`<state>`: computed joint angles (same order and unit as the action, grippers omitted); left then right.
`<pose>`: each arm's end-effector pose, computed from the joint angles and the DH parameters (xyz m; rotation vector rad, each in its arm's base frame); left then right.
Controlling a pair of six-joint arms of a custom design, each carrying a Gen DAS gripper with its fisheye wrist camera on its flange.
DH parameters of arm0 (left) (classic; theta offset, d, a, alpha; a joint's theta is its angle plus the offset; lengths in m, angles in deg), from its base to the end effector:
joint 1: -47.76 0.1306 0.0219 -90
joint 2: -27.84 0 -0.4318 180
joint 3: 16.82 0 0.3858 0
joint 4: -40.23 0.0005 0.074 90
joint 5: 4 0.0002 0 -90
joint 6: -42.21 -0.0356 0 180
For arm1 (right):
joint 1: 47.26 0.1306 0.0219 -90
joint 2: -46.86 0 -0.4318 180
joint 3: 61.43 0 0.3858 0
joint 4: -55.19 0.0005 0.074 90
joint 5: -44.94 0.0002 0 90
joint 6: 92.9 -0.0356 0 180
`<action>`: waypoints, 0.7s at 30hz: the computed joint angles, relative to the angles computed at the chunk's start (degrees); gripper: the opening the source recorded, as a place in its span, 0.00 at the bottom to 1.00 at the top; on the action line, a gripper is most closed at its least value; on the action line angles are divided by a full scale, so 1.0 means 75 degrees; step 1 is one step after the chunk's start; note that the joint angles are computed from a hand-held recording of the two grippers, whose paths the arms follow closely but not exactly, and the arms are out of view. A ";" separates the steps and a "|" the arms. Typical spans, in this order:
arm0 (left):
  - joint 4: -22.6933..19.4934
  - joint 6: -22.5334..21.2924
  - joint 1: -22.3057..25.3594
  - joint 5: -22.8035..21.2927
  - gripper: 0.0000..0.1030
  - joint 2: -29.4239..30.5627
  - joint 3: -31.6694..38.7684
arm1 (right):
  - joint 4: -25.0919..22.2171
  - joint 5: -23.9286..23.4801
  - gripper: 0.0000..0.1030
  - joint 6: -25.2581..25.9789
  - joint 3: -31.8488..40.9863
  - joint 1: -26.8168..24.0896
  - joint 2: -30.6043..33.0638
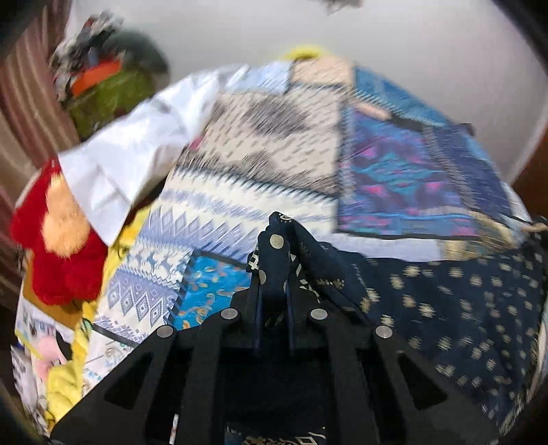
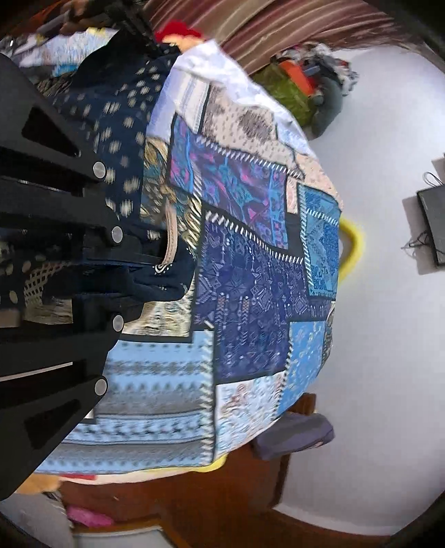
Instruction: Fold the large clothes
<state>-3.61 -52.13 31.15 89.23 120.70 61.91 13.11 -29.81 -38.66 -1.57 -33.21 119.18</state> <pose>0.4549 -0.1383 0.3747 0.4910 2.5406 -0.1519 0.3227 0.0706 0.3704 0.5697 2.4087 0.0327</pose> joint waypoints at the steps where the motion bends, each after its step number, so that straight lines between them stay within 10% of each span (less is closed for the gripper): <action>1: -0.0022 0.0089 0.0047 -0.0069 0.10 0.0235 0.0042 | 0.0052 0.0140 0.08 0.0170 0.0056 -0.0039 0.0277; 8: 0.0506 0.0033 0.0059 -0.0267 0.20 0.0873 -0.0273 | 0.0066 0.0768 0.11 0.0998 -0.0117 -0.0095 0.1449; 12: 0.0406 -0.0107 -0.0010 -0.0471 0.23 0.0909 -0.0205 | 0.0127 0.2127 0.76 0.0957 -0.0346 0.0094 0.1448; 17: 0.0399 -0.0548 -0.0031 -0.1117 0.60 0.0698 -0.0293 | 0.0494 0.0013 0.89 0.0823 -0.0862 -0.1123 0.0591; 21: 0.0103 -0.0888 0.0302 -0.0580 0.61 0.0182 -0.0421 | 0.0020 0.0226 0.90 0.0702 -0.0909 -0.0835 -0.0309</action>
<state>-2.84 -58.79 33.41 84.88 122.06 58.76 13.27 -28.12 -33.39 -8.38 -39.47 116.86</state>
